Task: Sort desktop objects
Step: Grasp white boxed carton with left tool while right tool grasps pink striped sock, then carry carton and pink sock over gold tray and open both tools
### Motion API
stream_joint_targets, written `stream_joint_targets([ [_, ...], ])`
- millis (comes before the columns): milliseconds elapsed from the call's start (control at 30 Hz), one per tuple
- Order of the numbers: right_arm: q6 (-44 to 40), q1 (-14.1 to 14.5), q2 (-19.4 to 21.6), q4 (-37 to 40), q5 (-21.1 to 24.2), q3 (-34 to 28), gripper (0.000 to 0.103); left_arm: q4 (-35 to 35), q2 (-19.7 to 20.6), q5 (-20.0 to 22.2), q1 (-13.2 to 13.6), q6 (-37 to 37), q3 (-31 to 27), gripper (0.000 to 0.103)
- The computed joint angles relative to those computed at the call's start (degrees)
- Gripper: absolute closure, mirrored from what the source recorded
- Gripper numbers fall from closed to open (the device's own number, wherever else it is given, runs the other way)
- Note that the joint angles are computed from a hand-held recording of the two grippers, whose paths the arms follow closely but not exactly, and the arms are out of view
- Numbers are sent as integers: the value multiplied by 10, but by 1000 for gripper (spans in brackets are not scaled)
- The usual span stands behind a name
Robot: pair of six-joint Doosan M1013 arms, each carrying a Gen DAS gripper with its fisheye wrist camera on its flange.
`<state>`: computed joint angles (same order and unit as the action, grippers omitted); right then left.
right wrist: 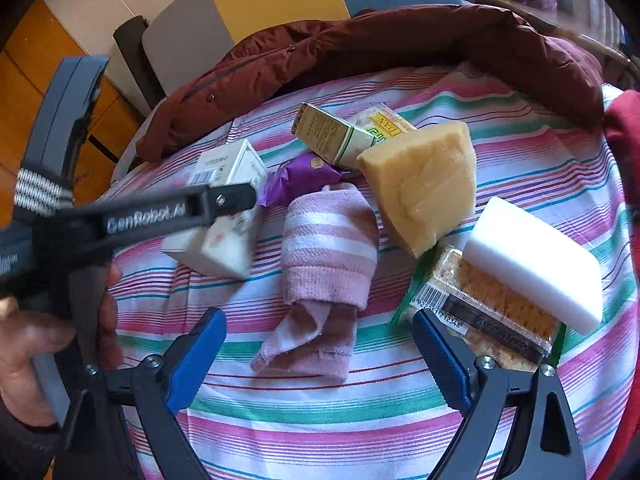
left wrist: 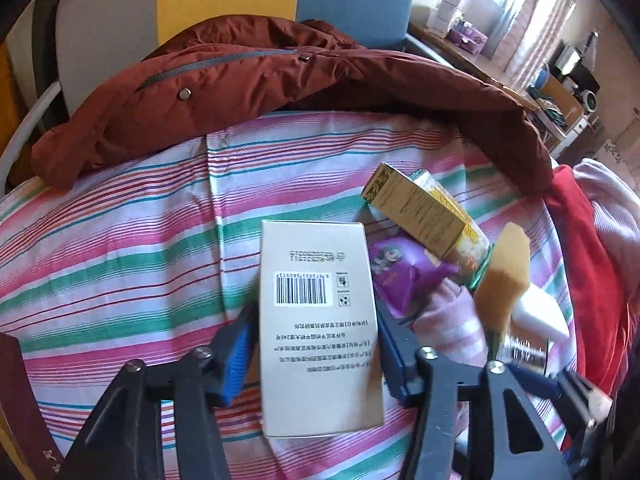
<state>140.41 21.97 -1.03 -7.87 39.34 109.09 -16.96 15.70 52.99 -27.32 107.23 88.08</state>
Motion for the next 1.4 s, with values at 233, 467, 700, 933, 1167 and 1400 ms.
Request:
stream_joint_targets([
  [233, 11, 2, 2, -11, -2, 3, 9, -43, -51, -38, 22, 56, 54, 53],
  [467, 28, 2, -2, -7, -38, 12, 17, -62, -94, -45, 44, 83, 101, 53],
  [700, 61, 3, 7, -21, -31, 3, 24, -106, -120, -27, 73, 123, 120, 53],
  [933, 87, -5, 26, -36, -21, -9, 28, -125, -145, 23, 93, 157, 139, 53],
  [1167, 38, 3, 29, -13, 12, -24, 63, -106, -155, 53, 86, 163, 161, 53],
  [1400, -28, 33, 12, 13, 52, -26, 63, -85, -155, 9, 67, 166, 178, 52],
])
